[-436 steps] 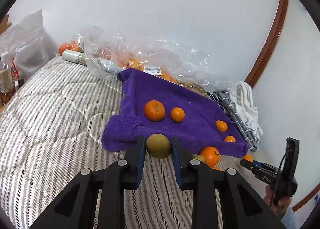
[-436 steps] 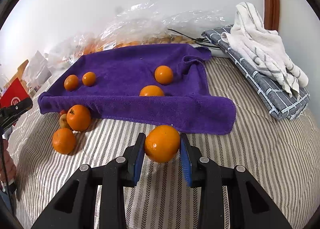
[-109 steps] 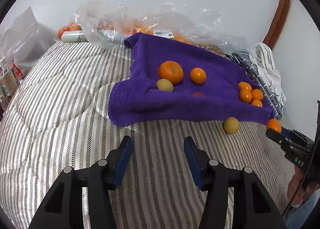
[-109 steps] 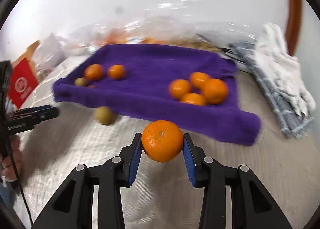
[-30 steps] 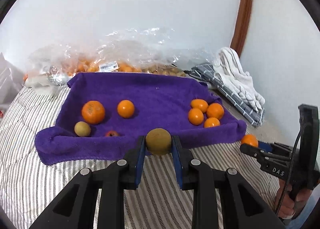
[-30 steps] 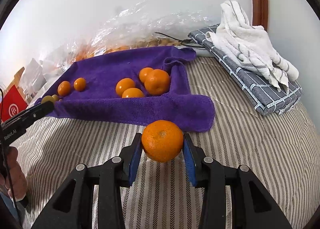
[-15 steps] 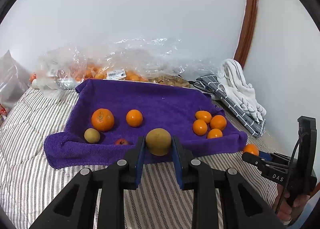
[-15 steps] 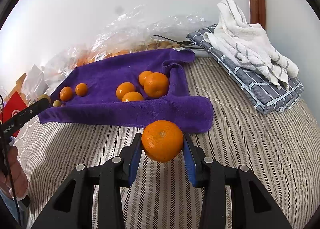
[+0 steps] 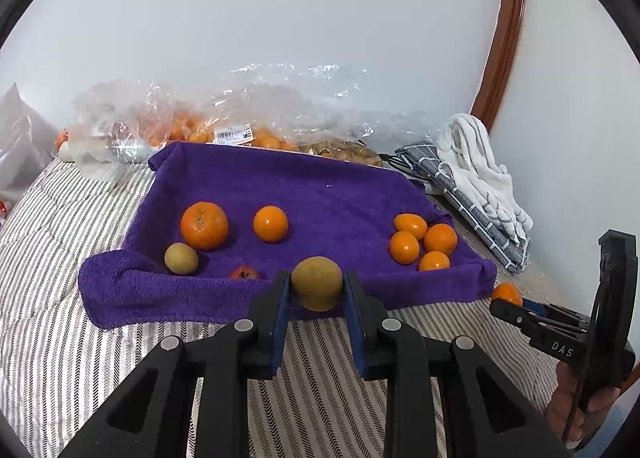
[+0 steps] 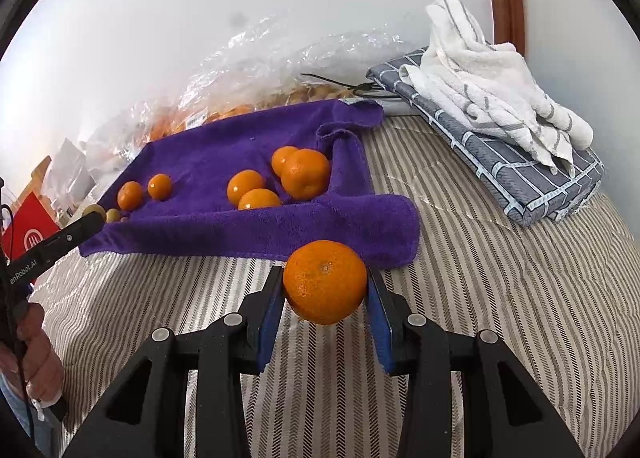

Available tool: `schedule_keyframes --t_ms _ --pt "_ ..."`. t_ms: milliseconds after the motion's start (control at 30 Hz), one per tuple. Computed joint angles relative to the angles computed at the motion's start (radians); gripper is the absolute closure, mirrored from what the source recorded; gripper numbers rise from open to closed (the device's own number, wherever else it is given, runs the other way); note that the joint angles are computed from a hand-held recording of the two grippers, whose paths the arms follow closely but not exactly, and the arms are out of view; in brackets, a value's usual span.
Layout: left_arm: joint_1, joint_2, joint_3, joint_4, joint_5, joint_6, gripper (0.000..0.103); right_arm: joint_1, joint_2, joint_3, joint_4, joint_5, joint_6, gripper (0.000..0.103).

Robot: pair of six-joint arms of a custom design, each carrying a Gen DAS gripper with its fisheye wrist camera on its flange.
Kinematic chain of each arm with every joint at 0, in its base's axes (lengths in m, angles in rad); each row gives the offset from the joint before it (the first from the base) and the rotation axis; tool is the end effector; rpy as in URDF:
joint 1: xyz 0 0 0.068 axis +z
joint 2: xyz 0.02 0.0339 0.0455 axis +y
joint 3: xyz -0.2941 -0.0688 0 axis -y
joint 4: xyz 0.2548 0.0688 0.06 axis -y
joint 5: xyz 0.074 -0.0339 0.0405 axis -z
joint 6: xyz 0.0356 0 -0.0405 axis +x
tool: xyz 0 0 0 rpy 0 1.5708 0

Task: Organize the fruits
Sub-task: 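Carry the orange and greenish fruit over the purple towel with both tools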

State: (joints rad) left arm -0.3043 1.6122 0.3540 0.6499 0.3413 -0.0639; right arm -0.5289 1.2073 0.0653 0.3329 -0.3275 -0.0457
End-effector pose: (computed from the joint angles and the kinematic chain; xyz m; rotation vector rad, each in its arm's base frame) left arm 0.2406 -0.0880 0.1219 0.4580 2.1492 -0.5800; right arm 0.1355 -0.0659 0.1037 0.4066 2.2922 0.1045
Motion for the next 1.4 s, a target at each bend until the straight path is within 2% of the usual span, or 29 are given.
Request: schedule_keyframes --t_ms 100,200,367,467,533,600,800,933,1067,1167,1267,1400 --pt "0.009 0.003 0.005 -0.004 -0.006 0.003 0.078 -0.009 -0.013 0.005 -0.021 -0.005 0.0 0.063" --pt "0.053 -0.018 0.01 -0.021 0.042 -0.029 0.078 -0.015 -0.044 0.032 -0.09 -0.016 -0.008 0.063" --pt "0.074 -0.142 0.07 -0.175 0.042 0.002 0.078 0.006 -0.152 0.122 -0.239 -0.029 -0.049 0.063" --pt "0.112 -0.202 0.179 -0.324 0.136 0.033 0.078 0.065 -0.164 0.212 -0.281 -0.006 -0.053 0.063" --pt "0.129 -0.212 0.272 -0.409 0.163 0.035 0.078 0.106 -0.14 0.28 -0.282 0.006 -0.036 0.063" --pt "0.123 -0.195 0.367 -0.491 0.125 0.043 0.078 0.148 -0.062 0.38 -0.291 0.014 -0.01 0.063" --pt "0.134 -0.056 0.575 -0.501 0.056 -0.028 0.078 0.254 0.169 0.609 -0.221 0.075 0.054 0.063" --pt "0.122 0.1 0.705 -0.519 0.032 -0.068 0.078 0.292 0.319 0.729 -0.191 0.081 0.074 0.063" --pt "0.104 0.244 0.807 -0.561 -0.008 -0.062 0.078 0.295 0.45 0.8 -0.184 0.078 0.102 0.063" --pt "0.1 0.329 0.835 -0.565 -0.028 -0.046 0.078 0.289 0.534 0.832 -0.19 0.099 0.105 0.063" --pt "0.099 0.408 0.91 -0.652 -0.052 -0.035 0.078 0.269 0.612 0.87 -0.215 0.11 0.079 0.063" --pt "0.099 0.446 0.934 -0.684 -0.044 -0.027 0.078 0.255 0.675 0.912 -0.266 0.142 0.061 0.063"
